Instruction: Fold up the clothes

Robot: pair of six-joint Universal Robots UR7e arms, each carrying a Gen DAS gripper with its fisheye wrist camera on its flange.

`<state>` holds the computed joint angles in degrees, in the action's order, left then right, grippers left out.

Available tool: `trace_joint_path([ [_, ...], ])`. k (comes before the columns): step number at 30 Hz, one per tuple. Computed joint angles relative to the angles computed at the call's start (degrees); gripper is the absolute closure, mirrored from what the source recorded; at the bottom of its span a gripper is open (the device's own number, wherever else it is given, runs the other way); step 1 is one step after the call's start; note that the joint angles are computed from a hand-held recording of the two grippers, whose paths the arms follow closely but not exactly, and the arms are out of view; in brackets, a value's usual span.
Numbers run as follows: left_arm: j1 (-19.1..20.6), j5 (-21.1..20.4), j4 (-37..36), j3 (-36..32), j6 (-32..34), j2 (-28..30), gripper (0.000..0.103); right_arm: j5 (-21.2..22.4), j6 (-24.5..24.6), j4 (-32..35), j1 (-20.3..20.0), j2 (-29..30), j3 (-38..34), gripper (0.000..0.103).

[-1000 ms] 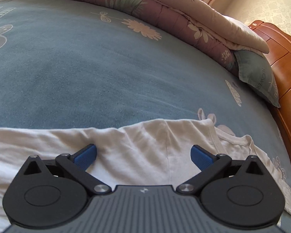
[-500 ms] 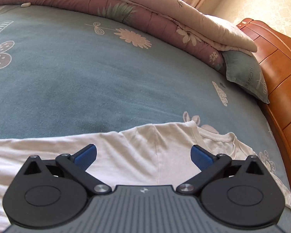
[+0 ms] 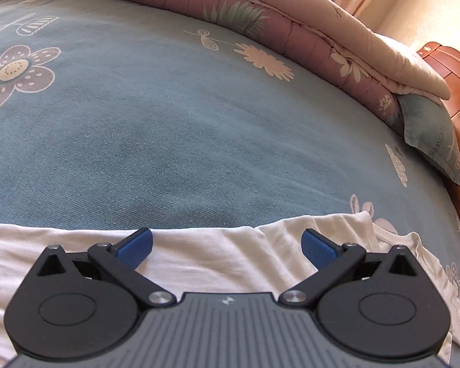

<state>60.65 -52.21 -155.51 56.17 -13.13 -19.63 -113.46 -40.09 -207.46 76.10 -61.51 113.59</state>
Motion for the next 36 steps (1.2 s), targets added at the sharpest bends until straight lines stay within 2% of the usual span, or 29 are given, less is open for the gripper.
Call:
trace_joint_path([
  [2, -0.5, -0.73, -2.79, 4.45, 1.36, -2.75, 0.001, -0.22, 0.18, 1.03, 0.07, -0.42, 0.07, 0.0],
  [6, -0.53, -0.58, -3.44, 11.29, -1.03, -7.46, 0.001, -0.64, 0.51, 1.15, 0.21, -0.56, 0.29, 0.0],
  [9, 0.95, 0.16, -2.65, 12.68, -3.28, -8.27, 0.001, -0.58, 0.39, 0.61, 0.18, -0.32, 0.28, 0.0],
  [12, 2.22, -0.22, -7.68, 11.81, -0.53, -7.02, 0.001, -0.12, 0.05, -0.21, 0.0, -0.01, 0.25, 0.0],
  [16, 1.78, 2.8, -3.92, 7.05, -3.11, -5.26, 0.001, 0.31, -0.33, -1.22, -0.12, 0.34, 0.24, 0.0],
  [20, -0.42, 3.19, -10.18, 15.2, 0.82, -8.76, 0.001, 0.3, -0.43, -1.47, -0.08, 0.43, 0.22, 0.0],
  [21, -1.22, 4.97, -12.58, 17.59, 2.8, -9.27, 0.001, 0.26, -0.44, -1.45, -0.06, 0.42, 0.22, 0.0],
  [24, -3.86, 14.32, -21.72, 23.95, 12.01, -8.91, 0.001, 0.17, -0.44, -1.56, -0.03, 0.43, 0.27, 0.0],
  [28, -4.26, 20.31, -21.33, 28.28, 12.36, -8.76, 0.0, 0.29, -0.6, -2.41, -0.07, 0.71, 0.39, 0.0],
  [30, -4.44, 19.03, -24.93, 31.73, 12.95, -10.08, 0.001, 0.34, -0.64, -2.73, -0.08, 0.8, 0.45, 0.0],
  [34, -5.18, 17.07, -16.97, 34.05, 12.23, -13.94, 0.001, 0.35, -0.74, -3.17, -0.06, 0.92, 0.52, 0.0],
  [36, -4.95, 15.75, -19.33, 34.05, 13.76, -14.99, 0.001, 0.36, -0.79, -3.39, -0.06, 0.99, 0.56, 0.0],
])
